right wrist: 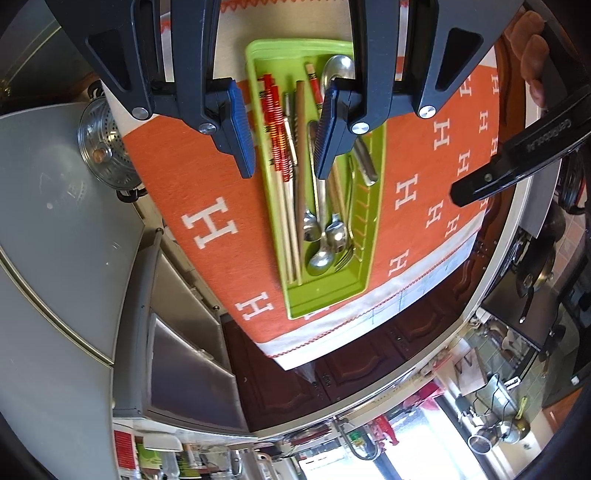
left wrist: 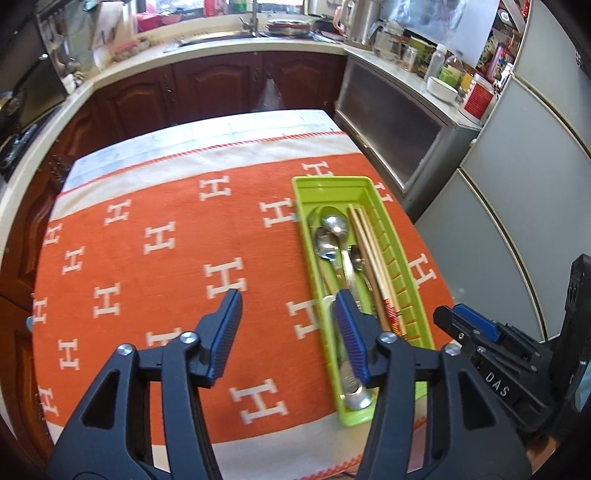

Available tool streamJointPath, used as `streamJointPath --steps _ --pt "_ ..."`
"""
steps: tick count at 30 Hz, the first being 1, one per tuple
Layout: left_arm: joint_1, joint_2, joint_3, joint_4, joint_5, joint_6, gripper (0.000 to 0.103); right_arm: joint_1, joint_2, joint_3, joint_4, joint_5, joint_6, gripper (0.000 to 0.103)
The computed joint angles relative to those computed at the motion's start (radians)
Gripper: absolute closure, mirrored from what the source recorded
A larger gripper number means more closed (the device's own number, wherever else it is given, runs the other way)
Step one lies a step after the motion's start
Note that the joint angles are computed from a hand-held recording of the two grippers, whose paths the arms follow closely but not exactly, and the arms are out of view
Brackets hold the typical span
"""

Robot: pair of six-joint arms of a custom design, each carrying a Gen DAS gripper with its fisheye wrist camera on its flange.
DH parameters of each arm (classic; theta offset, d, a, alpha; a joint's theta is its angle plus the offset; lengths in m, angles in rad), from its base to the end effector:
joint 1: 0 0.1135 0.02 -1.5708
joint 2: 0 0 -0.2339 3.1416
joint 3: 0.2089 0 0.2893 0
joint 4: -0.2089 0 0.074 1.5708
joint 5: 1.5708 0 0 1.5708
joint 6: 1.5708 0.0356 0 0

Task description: Organize utensils

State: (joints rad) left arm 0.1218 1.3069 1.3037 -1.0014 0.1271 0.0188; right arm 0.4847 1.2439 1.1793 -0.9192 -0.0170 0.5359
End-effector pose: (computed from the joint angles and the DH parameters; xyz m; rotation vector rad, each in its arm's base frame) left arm 0.2991 0.0321 0.3061 -0.0846 2.5653 -0.1105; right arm 0.2580 0.1365 0.2854 0.0601 2.6076 0.4044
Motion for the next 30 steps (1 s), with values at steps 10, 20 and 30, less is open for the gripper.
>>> streamJointPath --steps 10,20,30 --pt "0.162 -0.169 -0.066 -0.033 0.024 0.084 0.031 0.152 0.015 0.078 -0.060 0.087 0.036 0.068" --pt "0.403 -0.213 0.002 -0.082 0.096 0.188 0.022 0.300 0.159 0.349 -0.130 0.199 0.045 0.052" --pt "0.585 -0.236 0.083 -0.114 0.145 0.251 0.022 0.459 0.418 0.823 -0.278 0.268 0.049 0.026"
